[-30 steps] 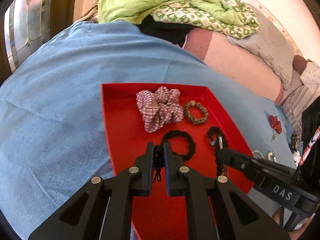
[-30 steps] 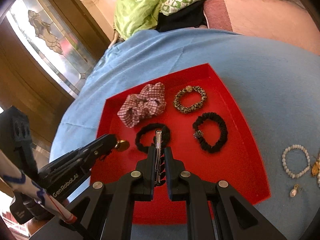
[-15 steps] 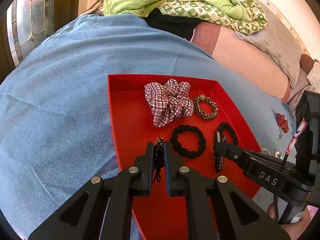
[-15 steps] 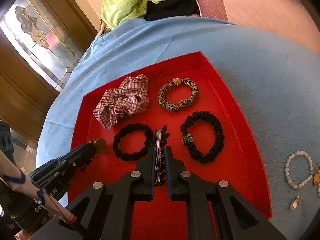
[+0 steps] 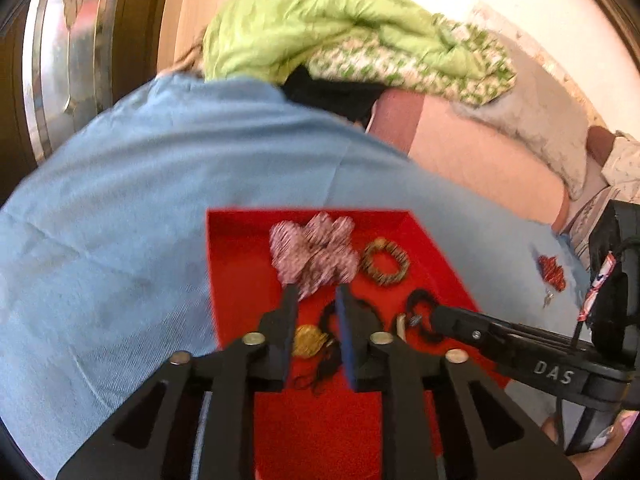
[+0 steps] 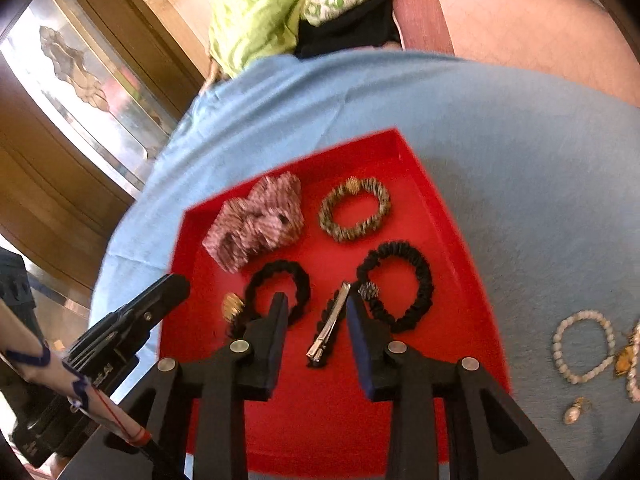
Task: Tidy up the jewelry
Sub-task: 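Open right gripper to drop the hair clip while left releases the charm in the tray, then move both open grippers from the tray back to the pearl bracelets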
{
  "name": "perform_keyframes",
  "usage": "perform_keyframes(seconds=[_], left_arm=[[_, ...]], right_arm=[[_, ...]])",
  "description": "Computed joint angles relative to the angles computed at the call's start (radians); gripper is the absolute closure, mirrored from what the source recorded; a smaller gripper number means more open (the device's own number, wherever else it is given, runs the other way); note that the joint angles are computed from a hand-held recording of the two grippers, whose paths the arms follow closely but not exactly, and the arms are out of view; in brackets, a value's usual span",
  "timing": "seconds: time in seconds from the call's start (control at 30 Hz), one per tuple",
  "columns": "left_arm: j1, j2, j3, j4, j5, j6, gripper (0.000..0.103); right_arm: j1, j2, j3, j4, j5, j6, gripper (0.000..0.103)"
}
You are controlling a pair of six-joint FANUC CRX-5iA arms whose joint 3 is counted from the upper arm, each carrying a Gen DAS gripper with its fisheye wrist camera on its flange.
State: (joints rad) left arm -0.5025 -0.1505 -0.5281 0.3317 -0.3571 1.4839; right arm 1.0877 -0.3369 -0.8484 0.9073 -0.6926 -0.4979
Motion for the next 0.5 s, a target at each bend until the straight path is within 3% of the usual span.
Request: perform_keyframes(seconds=[0.03,0.07,0.27,0.4,0.5], left_arm=[[-0.012,-0.004,0.003,-0.016,0.015,0.013,0.066],[-0.024,-0.004,0.004,-0.014,0.026,0.004,0.065],[-0.089,0.023,0.031,-0.013,0.041,-0.019,0.064],[-0.119,0.063,0.040,0.088,0.005,-0.099,0.064],[-0.151,0.088,0.076,0.024,-0.010,-0.038,0.064]], right_arm=[[0.009,-0.019,-0.010,0.017,-0.011,-0.010,0.070],[0.021,-0.047,-0.026,0.035,-0.023,-0.018,0.070],[0.121,-0.173,-0.088,0.045,-0.131,-0.017,0.070],[0.218,-0.300,-0.153,0.015,-0.241,-0.042,0.070],[0.301,-0.391,-0.201,0.004,-0.343,-0.091,0.070]])
